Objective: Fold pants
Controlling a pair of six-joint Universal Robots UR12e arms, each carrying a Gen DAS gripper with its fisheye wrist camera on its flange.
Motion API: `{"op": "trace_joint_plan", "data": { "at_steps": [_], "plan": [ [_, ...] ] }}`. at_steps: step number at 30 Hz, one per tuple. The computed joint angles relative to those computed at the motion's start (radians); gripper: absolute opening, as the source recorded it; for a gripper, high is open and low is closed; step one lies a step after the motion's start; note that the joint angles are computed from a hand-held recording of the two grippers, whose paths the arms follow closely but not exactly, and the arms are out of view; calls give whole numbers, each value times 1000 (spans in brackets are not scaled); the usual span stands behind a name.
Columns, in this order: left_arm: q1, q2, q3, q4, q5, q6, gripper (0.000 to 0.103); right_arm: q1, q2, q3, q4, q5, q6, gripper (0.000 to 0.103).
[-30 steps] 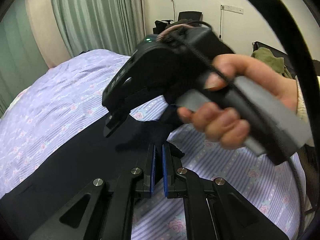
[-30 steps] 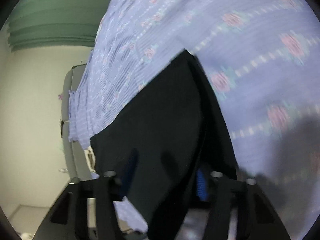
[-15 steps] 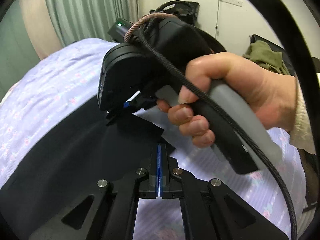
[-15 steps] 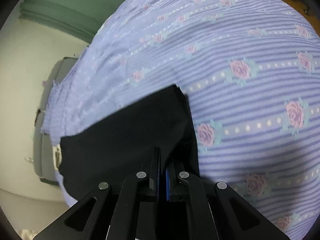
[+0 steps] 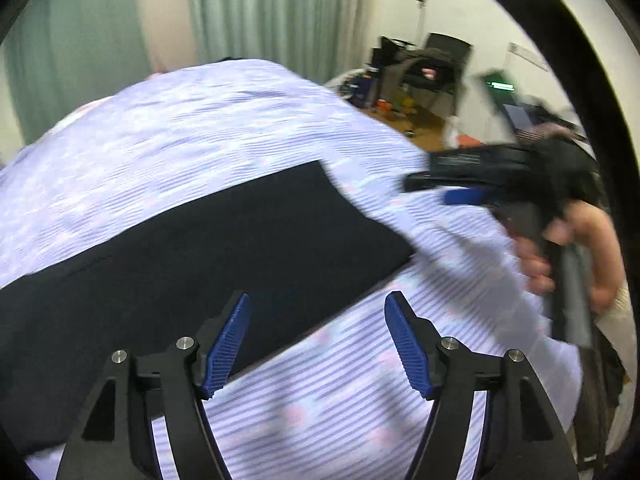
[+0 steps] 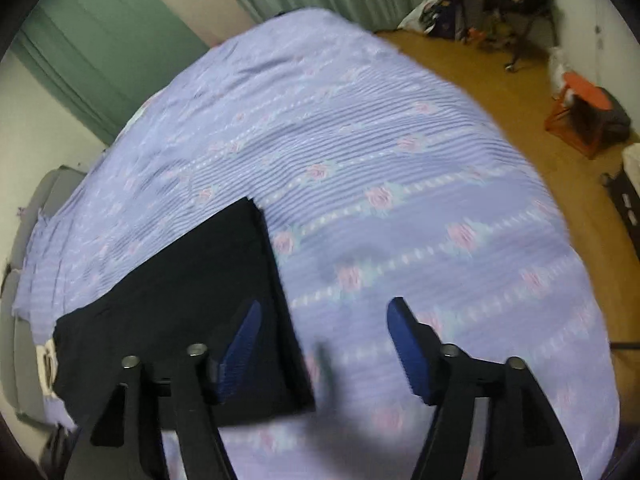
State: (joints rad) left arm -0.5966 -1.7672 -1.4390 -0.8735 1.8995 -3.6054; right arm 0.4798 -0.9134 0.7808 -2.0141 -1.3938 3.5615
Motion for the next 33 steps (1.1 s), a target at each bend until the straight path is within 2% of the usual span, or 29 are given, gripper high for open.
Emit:
{"op": "trace_joint_plan", "data": {
  "at_steps": [4, 6, 7, 10, 12, 13, 16, 21, 23, 26, 28, 29, 31, 33],
  "plan": [
    [0, 34, -39, -49, 72, -60, 69, 8, -90, 169, -151, 36, 116, 71],
    [4, 37, -49, -62, 96, -77, 69, 17, -110, 228, -218, 76, 205, 71],
    [8, 38, -52, -69, 100, -83, 69, 18, -115, 258, -260, 124, 254, 71],
    [16, 26, -45, -85, 89, -108, 69, 26, -105, 296, -317, 194, 365, 71],
    [30, 27, -53, -76, 76, -98, 69, 31, -104, 322, -346, 194, 425, 71],
    [34, 25, -56, -68, 68, -95, 69, 33, -108, 345, -404, 186, 459, 74],
    [46, 21, -65, -49, 42, -105, 69, 27, -114, 380, -496, 217, 521, 79],
    [56, 1, -57, -58, 14, -105, 69, 21, -95, 399, -602, 239, 572, 88],
    [58, -6, -54, -65, -1, -107, 69, 25, -87, 390, -619, 220, 572, 96],
    [69, -25, -41, -95, -36, -116, 69, 43, -71, 353, -591, 150, 560, 100],
    [66, -31, -45, -90, -25, -113, 69, 52, -66, 328, -549, 115, 548, 99],
    [63, -32, -46, -88, -17, -110, 69, 53, -65, 318, -542, 114, 549, 93],
    [61, -27, -51, -84, -14, -113, 69, 48, -70, 326, -602, 120, 551, 83],
    [65, -21, -58, -80, -23, -125, 70, 44, -66, 333, -693, 119, 546, 83]
  ]
}}
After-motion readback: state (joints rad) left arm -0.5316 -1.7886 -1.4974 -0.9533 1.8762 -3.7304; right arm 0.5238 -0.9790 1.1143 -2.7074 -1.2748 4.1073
